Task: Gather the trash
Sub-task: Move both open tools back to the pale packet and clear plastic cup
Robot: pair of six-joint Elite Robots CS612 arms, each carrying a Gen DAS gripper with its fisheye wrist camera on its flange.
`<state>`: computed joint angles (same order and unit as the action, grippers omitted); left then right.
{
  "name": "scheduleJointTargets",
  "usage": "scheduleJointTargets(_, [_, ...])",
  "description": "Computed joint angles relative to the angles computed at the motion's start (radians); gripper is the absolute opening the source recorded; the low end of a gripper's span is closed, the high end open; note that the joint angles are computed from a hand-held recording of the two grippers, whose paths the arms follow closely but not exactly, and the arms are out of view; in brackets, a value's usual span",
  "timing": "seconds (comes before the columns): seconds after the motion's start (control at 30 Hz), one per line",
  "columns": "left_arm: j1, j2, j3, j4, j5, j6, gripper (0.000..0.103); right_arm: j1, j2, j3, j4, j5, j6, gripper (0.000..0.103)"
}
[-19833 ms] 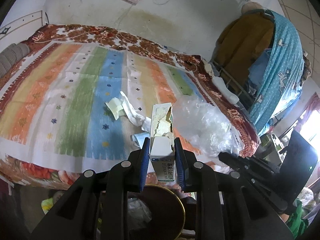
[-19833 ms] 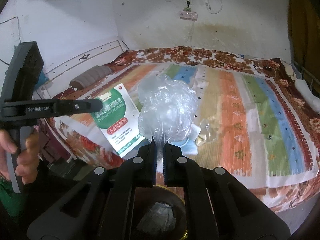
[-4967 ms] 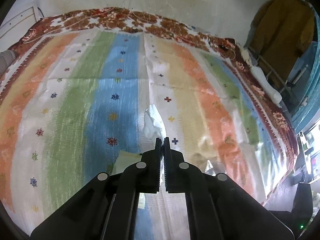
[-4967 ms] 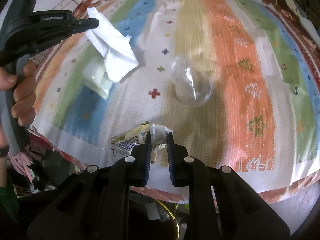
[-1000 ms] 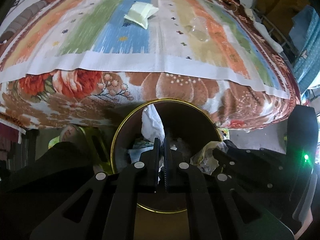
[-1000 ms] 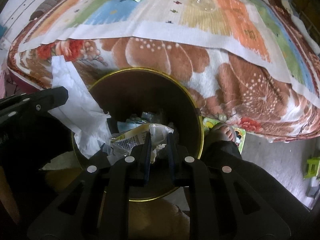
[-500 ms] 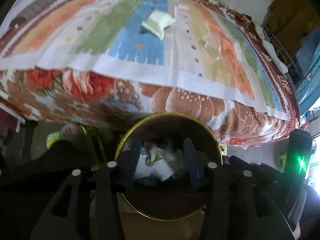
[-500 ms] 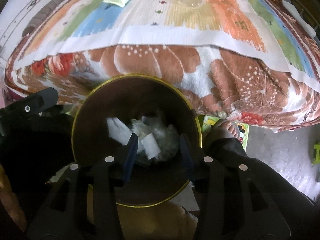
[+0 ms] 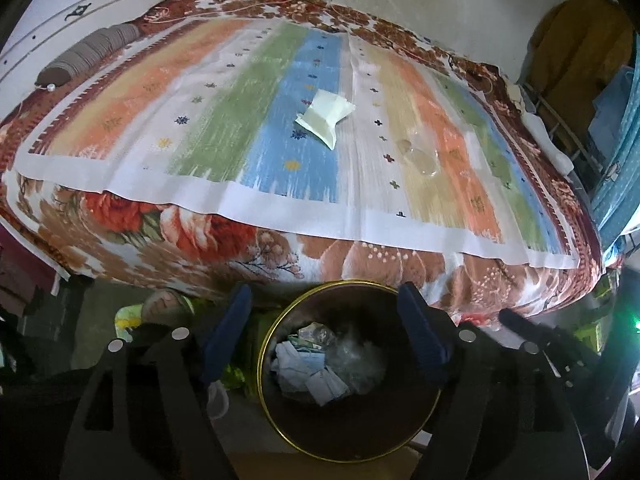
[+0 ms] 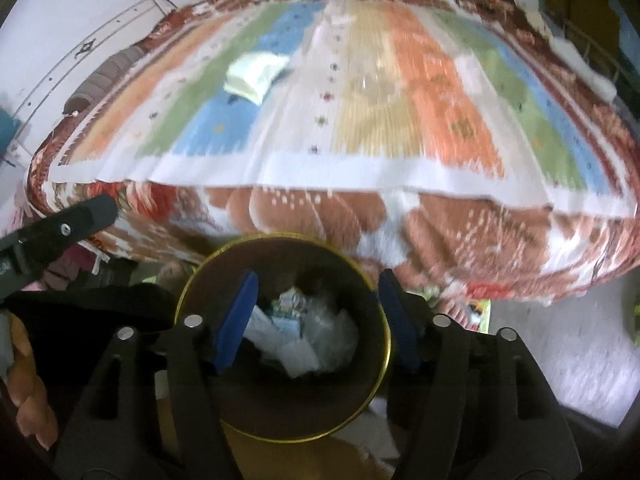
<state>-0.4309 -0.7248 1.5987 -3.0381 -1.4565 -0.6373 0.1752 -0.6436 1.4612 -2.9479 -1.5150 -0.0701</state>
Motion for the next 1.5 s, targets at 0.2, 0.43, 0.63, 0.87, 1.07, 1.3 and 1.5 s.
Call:
scheduleJointTargets(0.2, [-0.005, 0.000, -0.021, 0.007, 0.063, 0.029, 0.085, 0.008, -0.005, 0.001, -0.076, -0.031, -0.055, 0.071])
scheduleJointTargets(0.43, [0.006, 0.009, -0.081, 0.024, 0.079, 0.124, 0.095, 0.007, -0.006, -0.012, -0.158, -0.044, -0.087, 0.084])
scheduleJointTargets(0.63, [0.029, 0.037, -0.169, 0.096, 0.043, 0.208, 0.097, -0.003, 0.001, -0.052, -0.141, -0.015, -0.089, 0.092])
scheduleJointTargets(0.87, [0.052, 0.088, -0.270, 0.132, 0.047, 0.308, 0.097, 0.002, 0.041, -0.145, -0.096, -0.044, -0.130, 0.094])
scheduleJointTargets(1.07, [0.078, 0.128, -0.340, 0.176, 0.011, 0.285, 0.097, 0.006, 0.080, -0.222, -0.071, -0.062, -0.159, 0.094])
scheduleJointTargets(1.3, [0.089, 0.170, -0.407, 0.203, -0.040, 0.316, 0.097, 0.006, 0.119, -0.299, -0.030, -0.051, -0.180, 0.094])
scheduleJointTargets(1.5, [0.089, 0.204, -0.461, 0.207, -0.038, 0.337, 0.097, -0.001, 0.160, -0.376, 0.019, -0.041, -0.169, 0.094])
